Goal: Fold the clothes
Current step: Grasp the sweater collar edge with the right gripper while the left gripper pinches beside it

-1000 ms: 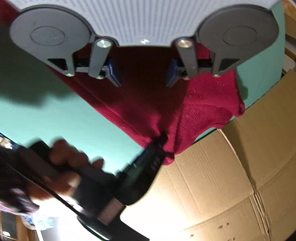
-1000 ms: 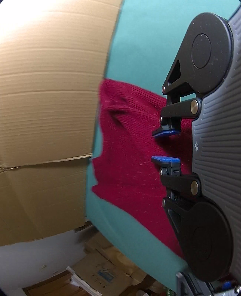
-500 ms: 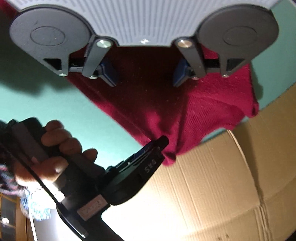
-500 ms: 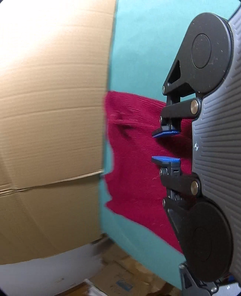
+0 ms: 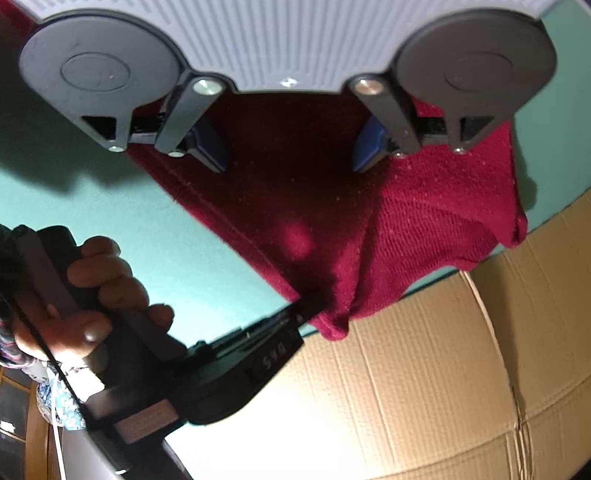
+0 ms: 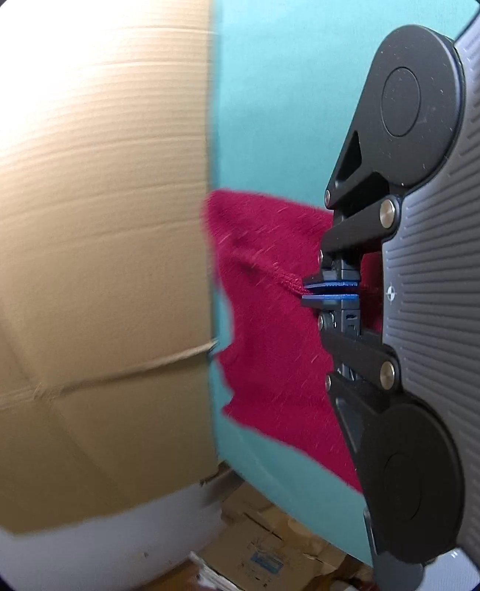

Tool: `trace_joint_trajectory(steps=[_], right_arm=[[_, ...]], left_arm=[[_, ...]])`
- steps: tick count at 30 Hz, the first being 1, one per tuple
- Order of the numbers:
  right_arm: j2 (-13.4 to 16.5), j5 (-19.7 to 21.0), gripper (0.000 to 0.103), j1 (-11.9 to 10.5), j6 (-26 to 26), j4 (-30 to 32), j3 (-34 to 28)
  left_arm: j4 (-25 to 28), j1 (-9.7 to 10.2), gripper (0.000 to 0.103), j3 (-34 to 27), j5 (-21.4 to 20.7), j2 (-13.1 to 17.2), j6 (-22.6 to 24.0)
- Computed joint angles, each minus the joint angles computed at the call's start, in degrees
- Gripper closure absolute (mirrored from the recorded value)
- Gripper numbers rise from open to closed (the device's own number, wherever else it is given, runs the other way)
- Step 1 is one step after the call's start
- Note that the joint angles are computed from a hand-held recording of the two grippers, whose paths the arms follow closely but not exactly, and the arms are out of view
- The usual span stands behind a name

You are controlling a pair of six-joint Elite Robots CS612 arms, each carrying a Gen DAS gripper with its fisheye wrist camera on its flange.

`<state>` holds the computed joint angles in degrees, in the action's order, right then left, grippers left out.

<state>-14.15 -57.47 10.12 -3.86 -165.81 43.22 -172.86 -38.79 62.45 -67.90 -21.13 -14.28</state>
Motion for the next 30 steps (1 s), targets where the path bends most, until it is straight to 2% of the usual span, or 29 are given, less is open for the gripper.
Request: trace_joint_trajectory(steps=[2, 5, 7, 8, 10, 12, 13, 14, 18, 21, 22, 23, 26, 29, 30], right_arm=[[-0.13, -1.92, 0.099, 0.24, -0.17, -1.09, 0.19], [1.2, -5.42, 0.098, 0.48, 0.39, 2.21, -2.23], [2.26, -3.39, 0.096, 0.22, 1.23, 6.58, -4.45], [2.69, -2.2, 0.092, 0.07, 1.78, 7.54, -5.28], [3.52, -1.26, 0.09, 0.05, 2.88, 5.35, -6.57], [4.45, -0.78, 0.079, 0.16, 3.33, 3.29, -8.13], [5.04, -1.8, 0.072, 0.58, 1.34, 2.64, -9.28], [5.7, -3.19, 0.071, 1.09, -0.84, 2.51, -10.55], [7.63, -9.0, 0.071, 2.74, -5.76, 5.16, -14.52], [8.25, -10.58, 0.074, 3.11, -5.76, 6.01, -15.72], [8.36, -10.94, 0.089, 3.18, -5.47, 6.02, -15.92], [8.38, -11.47, 0.096, 3.23, -4.97, 5.59, -15.92], [7.87, -14.24, 0.096, 3.3, -2.33, 2.11, -14.68], [10.05, -15.91, 0.096, 3.25, -1.13, 6.73, -18.58], [10.21, -15.15, 0.096, 3.09, -1.33, 6.37, -18.73]], left_arm=[[-0.52, -0.15, 0.023, 0.02, -0.12, -0.05, 0.37], [0.66, -0.27, 0.017, -0.8, 0.38, 0.53, 1.23], [1.03, -0.29, 0.017, -0.99, 0.42, 0.69, 1.02], [1.09, -0.28, 0.017, -0.89, 0.29, 0.6, 0.95], [1.11, -0.32, 0.017, -0.73, 0.26, 0.5, 1.14], [1.26, -0.42, 0.016, -0.79, 0.51, 0.51, 1.6], [1.4, -0.45, 0.016, -0.85, 0.55, 0.51, 1.63], [1.54, -0.48, 0.016, -0.9, 0.59, 0.52, 1.59], [1.41, -0.55, 0.014, -0.79, 0.7, 0.52, 1.33], [1.55, -0.43, 0.012, -0.91, 0.61, 0.56, 1.35], [1.66, -0.35, 0.012, -1.05, 0.51, 0.61, 1.38], [1.78, -0.26, 0.012, -1.19, 0.41, 0.67, 1.41], [1.62, 0.01, 0.016, -1.48, -0.83, 0.81, 0.97], [1.81, 0.24, 0.015, -1.96, -1.41, 1.12, 0.11], [1.89, 0.32, 0.014, -2.13, -1.59, 1.23, -0.18]])
